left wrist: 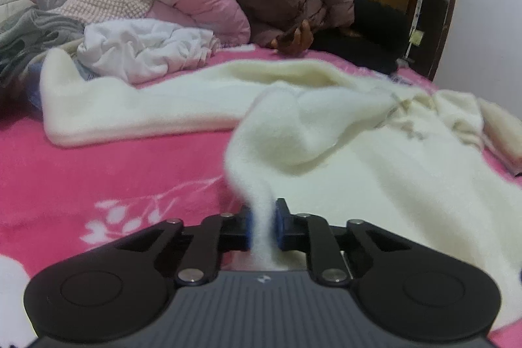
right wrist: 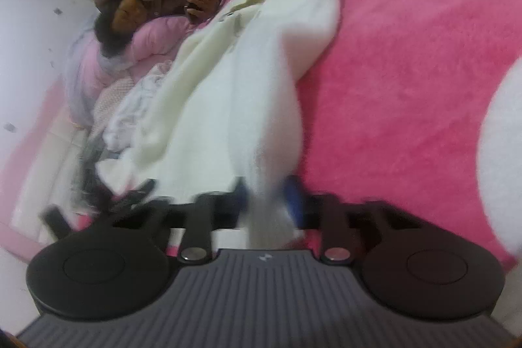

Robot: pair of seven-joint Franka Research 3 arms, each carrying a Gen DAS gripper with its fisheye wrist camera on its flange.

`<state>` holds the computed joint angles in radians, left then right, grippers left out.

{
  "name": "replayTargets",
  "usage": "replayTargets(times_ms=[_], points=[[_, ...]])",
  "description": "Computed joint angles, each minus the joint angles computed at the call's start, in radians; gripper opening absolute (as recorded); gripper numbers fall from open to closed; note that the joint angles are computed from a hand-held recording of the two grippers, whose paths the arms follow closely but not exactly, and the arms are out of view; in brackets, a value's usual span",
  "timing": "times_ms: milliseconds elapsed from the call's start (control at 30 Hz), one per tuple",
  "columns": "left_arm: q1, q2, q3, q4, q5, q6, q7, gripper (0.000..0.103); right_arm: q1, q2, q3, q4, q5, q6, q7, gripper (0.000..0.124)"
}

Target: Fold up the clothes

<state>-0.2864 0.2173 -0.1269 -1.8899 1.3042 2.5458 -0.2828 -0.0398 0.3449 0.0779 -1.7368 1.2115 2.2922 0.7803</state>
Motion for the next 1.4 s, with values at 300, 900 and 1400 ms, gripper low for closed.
replayTargets(times_ms=[300,900,1400], points=[[0.056,-0.223,-0.048,-0.174,0.021,0.185,-0.038,0.009,-0.065,-0.087,-0.038,-0.004,0.168,-0.074,-0.163,0.008],[0.096,-0.241,-0.071,-0.337,-0.116,0.431,-0.051,0.043,-0.076,-0.089,-0.082,-0.063,-0.080,0.056,0.024,0.021],[0.217,-0.079,-0.001,-0.155,-0.250,0.552,0.035,0.066,-0.023,-0.089,-0.053,-0.037,-0.041,0.236,-0.030,0.031]])
